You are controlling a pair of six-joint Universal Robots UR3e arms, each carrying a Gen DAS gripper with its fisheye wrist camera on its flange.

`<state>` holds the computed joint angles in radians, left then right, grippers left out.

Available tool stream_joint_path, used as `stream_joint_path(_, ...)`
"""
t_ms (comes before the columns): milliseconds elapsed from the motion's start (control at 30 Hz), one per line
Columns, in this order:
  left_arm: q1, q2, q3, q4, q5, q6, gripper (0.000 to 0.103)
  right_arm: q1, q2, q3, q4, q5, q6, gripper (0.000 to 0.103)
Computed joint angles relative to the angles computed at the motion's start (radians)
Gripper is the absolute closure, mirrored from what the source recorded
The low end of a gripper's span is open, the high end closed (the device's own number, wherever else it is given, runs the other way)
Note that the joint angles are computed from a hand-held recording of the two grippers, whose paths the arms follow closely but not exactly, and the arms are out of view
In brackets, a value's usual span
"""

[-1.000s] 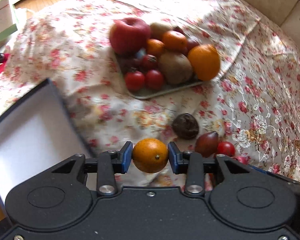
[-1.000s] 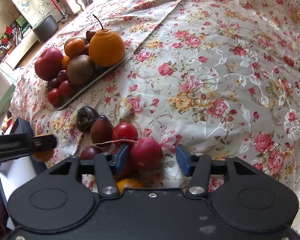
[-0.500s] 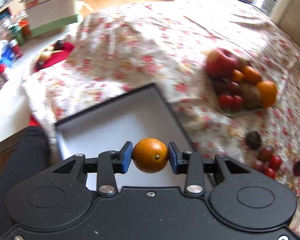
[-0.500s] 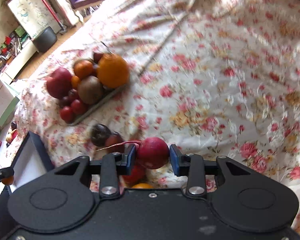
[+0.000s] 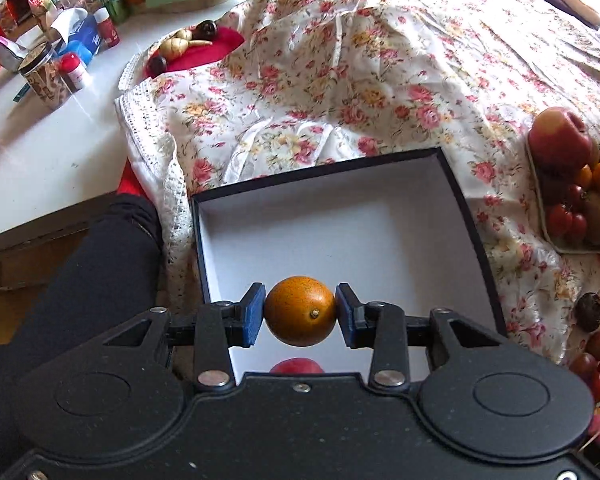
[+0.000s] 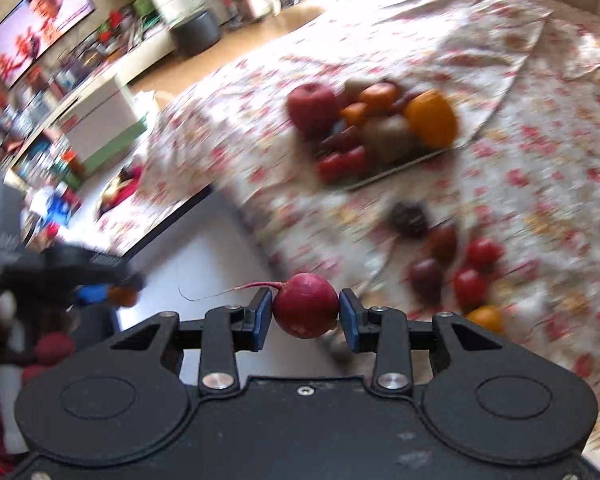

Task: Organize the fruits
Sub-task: 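Place the orange in the box with the left tool while the right tool places the radish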

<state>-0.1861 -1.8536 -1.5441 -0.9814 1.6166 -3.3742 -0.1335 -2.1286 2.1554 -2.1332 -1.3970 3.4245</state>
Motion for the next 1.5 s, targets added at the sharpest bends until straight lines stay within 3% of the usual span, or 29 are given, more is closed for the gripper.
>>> stream_joint_path(300,0.046,0.017,-0.027,-0.022,-0.040,0.006,0.056,0.319,0.273,-0.037,-0.138,-0.123,0.159,0.065)
stream_joint_path(733,0.020,0.005,-0.010,-0.015,-0.034,0.026,0.057,0.324,0.316,0.025,-0.221,-0.139,0.165,0.065)
stream_joint_path(1500,0.024,-0.019,0.026,-0.068,-0.050,0.034,0.057,0.333,0.301,0.026,-0.215,-0.157,0.166,0.062)
